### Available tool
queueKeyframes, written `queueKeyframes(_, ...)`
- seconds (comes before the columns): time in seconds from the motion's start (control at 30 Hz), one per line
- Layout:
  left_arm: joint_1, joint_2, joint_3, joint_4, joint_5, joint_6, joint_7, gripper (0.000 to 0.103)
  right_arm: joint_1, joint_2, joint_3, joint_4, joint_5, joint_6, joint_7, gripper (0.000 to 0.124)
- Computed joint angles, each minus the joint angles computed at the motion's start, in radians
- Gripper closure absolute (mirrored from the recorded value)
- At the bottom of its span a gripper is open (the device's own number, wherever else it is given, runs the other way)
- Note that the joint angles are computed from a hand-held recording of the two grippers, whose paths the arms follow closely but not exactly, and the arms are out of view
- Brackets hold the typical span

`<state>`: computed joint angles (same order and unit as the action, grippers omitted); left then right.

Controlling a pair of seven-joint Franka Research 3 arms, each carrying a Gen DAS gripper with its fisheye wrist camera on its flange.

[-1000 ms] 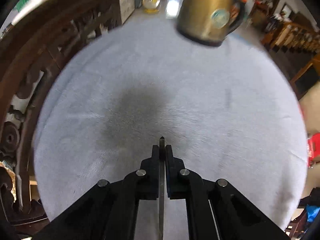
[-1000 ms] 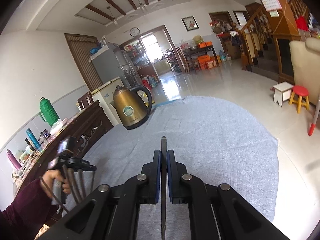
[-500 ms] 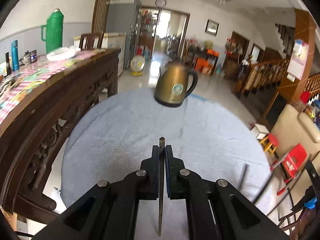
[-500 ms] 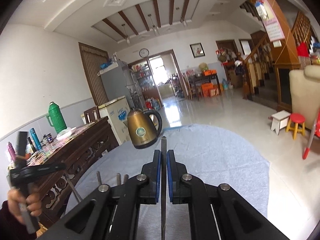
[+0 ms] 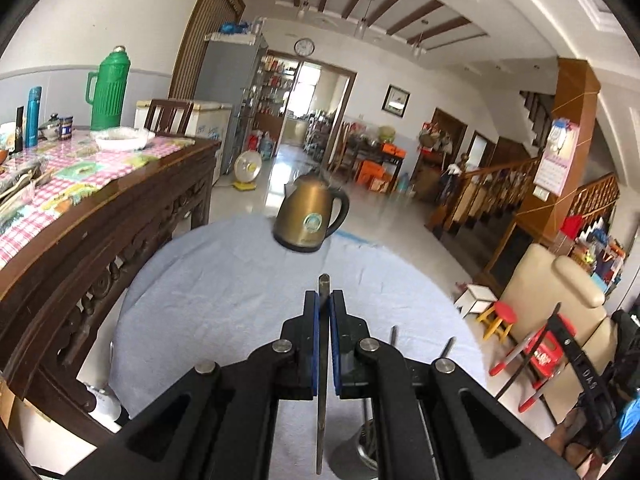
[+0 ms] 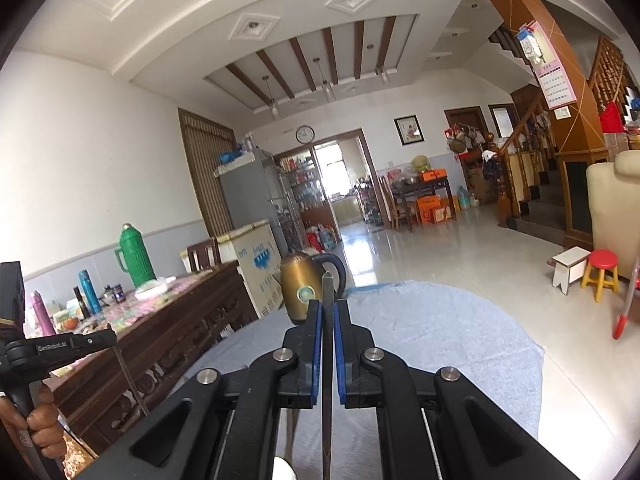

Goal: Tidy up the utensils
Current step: 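Carry the upright chopstick with the left gripper toward the grey cup, then lower the chopstick into the grey cup with the left gripper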

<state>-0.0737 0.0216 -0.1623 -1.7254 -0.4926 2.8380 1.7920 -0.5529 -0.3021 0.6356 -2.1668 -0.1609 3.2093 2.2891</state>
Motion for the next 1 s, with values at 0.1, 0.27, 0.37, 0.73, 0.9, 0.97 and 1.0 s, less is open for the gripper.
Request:
queueKeyframes(0.1,-0.006,-0.026,0.0,-0.011,-0.038,0.026,0.03,0.098,0.001,-0.013,0.0,-0.008,0.021,0.026,0.005,0.117)
queueKeyframes(0.27,-0.034,-0.05,0.012,-0.016,-0.144,0.057,0.113,0.098,-0.028,-0.038,0.034,-0.021,0.101,0.105,-0.015,0.117)
queueKeyframes(0.37,-0.053,-0.053,0.018,-0.01,-0.229,0.066,0.181,0.098,-0.082,-0.051,0.092,-0.018,0.149,0.145,-0.033,0.117)
queueKeyframes(0.73,-0.069,-0.016,-0.005,0.007,-0.322,0.076,0.274,0.098,-0.176,0.0,0.27,0.027,0.262,0.134,-0.175,0.117)
queueKeyframes(0.9,-0.057,0.003,-0.02,0.006,-0.269,0.062,0.238,0.098,-0.145,0.017,0.259,0.026,0.292,0.11,-0.241,0.117)
queueKeyframes(0.97,-0.053,0.01,-0.024,0.005,-0.239,0.056,0.214,0.098,-0.134,0.017,0.249,0.019,0.296,0.106,-0.252,0.117)
queueKeyframes(1.0,-0.051,0.012,-0.026,0.003,-0.224,0.055,0.202,0.098,-0.134,0.019,0.25,0.018,0.297,0.102,-0.255,0.117)
